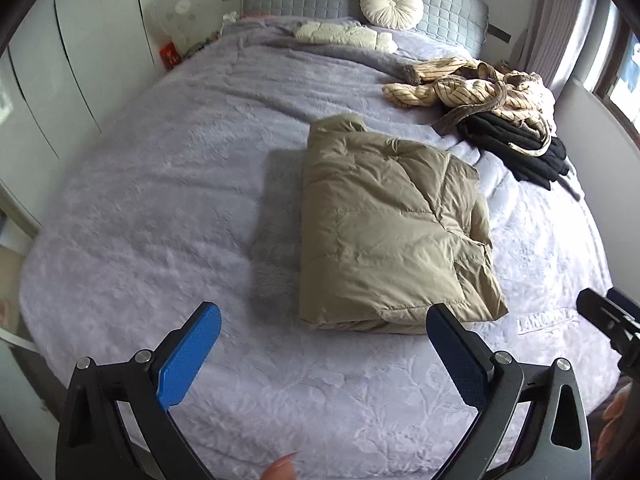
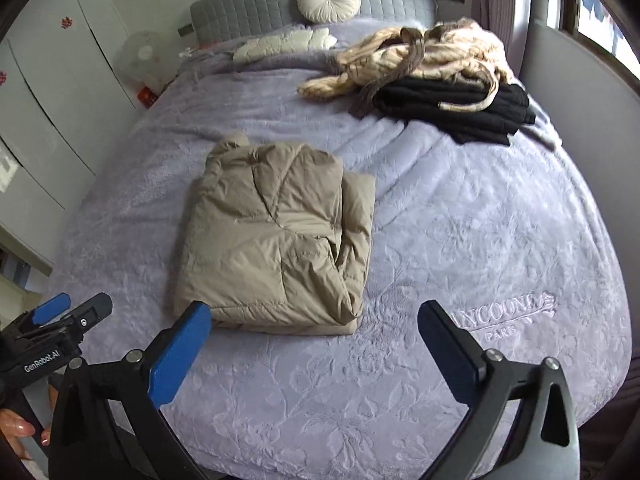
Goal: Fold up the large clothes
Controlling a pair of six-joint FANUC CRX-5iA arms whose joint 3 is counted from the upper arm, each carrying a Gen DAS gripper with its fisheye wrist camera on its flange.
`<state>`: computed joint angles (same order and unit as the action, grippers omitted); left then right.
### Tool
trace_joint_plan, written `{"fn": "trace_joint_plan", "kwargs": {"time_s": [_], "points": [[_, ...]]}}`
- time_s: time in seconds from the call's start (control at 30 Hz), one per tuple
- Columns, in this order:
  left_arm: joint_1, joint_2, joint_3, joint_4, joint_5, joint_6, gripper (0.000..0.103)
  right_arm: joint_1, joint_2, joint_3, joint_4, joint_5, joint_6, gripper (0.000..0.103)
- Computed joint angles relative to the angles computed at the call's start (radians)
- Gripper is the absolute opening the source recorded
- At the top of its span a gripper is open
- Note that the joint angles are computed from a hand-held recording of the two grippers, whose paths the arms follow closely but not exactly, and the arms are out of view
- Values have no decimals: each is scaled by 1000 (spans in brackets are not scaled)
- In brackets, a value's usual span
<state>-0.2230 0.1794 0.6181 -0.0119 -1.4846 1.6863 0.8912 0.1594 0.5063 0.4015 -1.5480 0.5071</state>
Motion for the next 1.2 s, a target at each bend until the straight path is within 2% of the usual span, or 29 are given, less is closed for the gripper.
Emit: {"fn": "trace_joint_plan", "kwargs": {"time_s": [0.43,0.6,1.2], "points": [[-20,-11,109,-68,-46,26,103,51,26,76,102,-61,-40,103],[-6,-21,107,-32,-42,18,103,61,42,101,124,-87,-32,103],[-26,-26,122,-66,-49,28,103,68,76,154,145,-122,0,103]]}}
